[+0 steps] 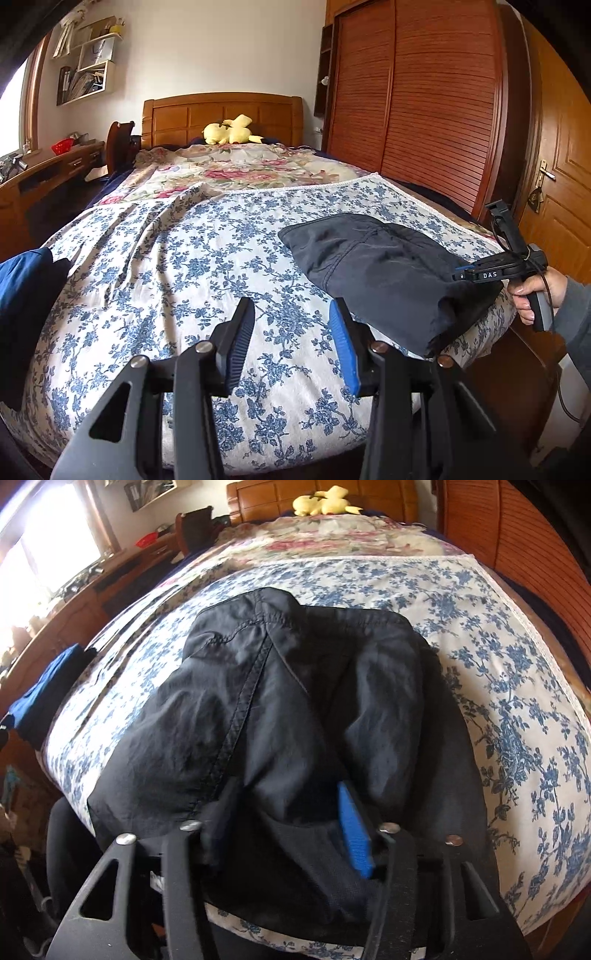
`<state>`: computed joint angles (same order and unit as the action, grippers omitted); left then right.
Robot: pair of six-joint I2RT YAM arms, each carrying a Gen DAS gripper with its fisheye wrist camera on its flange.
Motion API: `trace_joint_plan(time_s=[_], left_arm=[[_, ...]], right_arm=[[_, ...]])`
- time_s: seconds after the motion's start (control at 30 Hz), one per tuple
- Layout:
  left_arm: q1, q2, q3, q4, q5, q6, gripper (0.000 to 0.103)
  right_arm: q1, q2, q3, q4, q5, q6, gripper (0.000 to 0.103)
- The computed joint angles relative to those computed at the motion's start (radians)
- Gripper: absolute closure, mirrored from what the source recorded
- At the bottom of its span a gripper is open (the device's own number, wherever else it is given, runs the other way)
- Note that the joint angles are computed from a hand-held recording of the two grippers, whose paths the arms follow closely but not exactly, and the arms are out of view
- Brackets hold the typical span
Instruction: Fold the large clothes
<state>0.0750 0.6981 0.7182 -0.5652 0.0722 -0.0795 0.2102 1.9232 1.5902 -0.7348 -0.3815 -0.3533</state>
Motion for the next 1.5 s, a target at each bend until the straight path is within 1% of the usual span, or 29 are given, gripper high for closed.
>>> trace_joint_plan(time_s=[0.03,0.07,0.13,0.2,0.23,0.37,0.4,0.47,0.6,0.67,0.73,0.77,0.87,0.97,1.03,1.1,1.13,1.17,1.2,1.23,1.27,1.3,1.33,1.5], left_arm=[[-0.005,0.000,-0.001,0.001,-0.004,-0.002,0.062],[-0.011,0.001,0.000,0.001,-0.009,-0.006,0.062],[-0.018,0.005,0.001,0.004,-0.012,-0.012,0.062],[-0.032,0.009,0.004,0.004,-0.022,-0.018,0.062],[-0.038,0.013,0.005,0.007,-0.026,-0.021,0.062],[-0.068,0.023,0.008,0.016,-0.039,-0.030,0.062],[-0.073,0.024,0.009,0.018,-0.040,-0.030,0.062],[-0.087,0.027,0.011,0.021,-0.047,-0.036,0.062],[-0.119,0.048,0.016,0.031,-0.063,-0.043,0.062],[-0.144,0.064,0.019,0.038,-0.077,-0.047,0.062],[-0.172,0.072,0.017,0.046,-0.091,-0.051,0.062],[-0.189,0.073,0.015,0.048,-0.101,-0.054,0.062],[-0.225,0.075,0.009,0.048,-0.121,-0.061,0.062],[-0.232,0.090,0.008,0.050,-0.125,-0.061,0.062],[-0.237,0.097,0.010,0.049,-0.127,-0.059,0.062],[-0.240,0.101,0.009,0.052,-0.130,-0.057,0.062],[-0.240,0.103,0.008,0.056,-0.128,-0.058,0.062],[-0.240,0.103,0.005,0.060,-0.127,-0.059,0.062],[-0.243,0.103,0.003,0.063,-0.128,-0.062,0.062],[-0.245,0.104,0.001,0.067,-0.128,-0.064,0.062],[-0.247,0.105,-0.003,0.074,-0.129,-0.066,0.062],[-0.250,0.106,-0.005,0.078,-0.132,-0.069,0.062],[-0.251,0.108,-0.007,0.081,-0.131,-0.071,0.062],[-0.260,0.126,-0.009,0.092,-0.135,-0.072,0.062]], right_arm=[[0.004,-0.015,-0.020,0.015,-0.003,-0.012,0.091],[0.008,-0.028,-0.036,0.028,-0.001,-0.017,0.093],[0.027,-0.079,-0.101,0.092,0.033,-0.026,0.098],[0.038,-0.132,-0.157,0.156,0.045,-0.027,0.099],[0.035,-0.152,-0.166,0.170,0.026,-0.023,0.099],[-0.004,-0.201,-0.123,0.157,-0.093,0.026,0.100],[-0.006,-0.214,-0.113,0.157,-0.096,0.030,0.100],[-0.001,-0.237,-0.097,0.151,-0.082,0.033,0.100],[-0.022,-0.313,-0.114,0.186,-0.068,0.045,0.101],[-0.055,-0.343,-0.125,0.211,-0.033,0.037,0.101],[-0.107,-0.337,-0.107,0.196,-0.040,0.036,0.101],[-0.130,-0.341,-0.117,0.208,-0.021,0.031,0.101],[-0.178,-0.334,-0.167,0.234,0.035,0.011,0.102],[-0.192,-0.260,-0.222,0.245,0.118,-0.024,0.101],[-0.195,-0.203,-0.228,0.224,0.134,-0.034,0.101],[-0.192,-0.199,-0.260,0.248,0.139,-0.026,0.101],[-0.189,-0.208,-0.270,0.257,0.140,-0.023,0.097],[-0.183,-0.223,-0.281,0.267,0.152,-0.016,0.096],[-0.179,-0.237,-0.288,0.271,0.157,-0.012,0.090],[-0.174,-0.255,-0.291,0.271,0.161,-0.009,0.075],[-0.169,-0.268,-0.297,0.277,0.163,-0.005,0.065],[-0.174,-0.291,-0.310,0.283,0.156,-0.009,0.052],[-0.172,-0.312,-0.311,0.286,0.150,-0.010,0.050],[-0.124,-0.339,-0.283,0.265,0.084,0.016,0.050]])
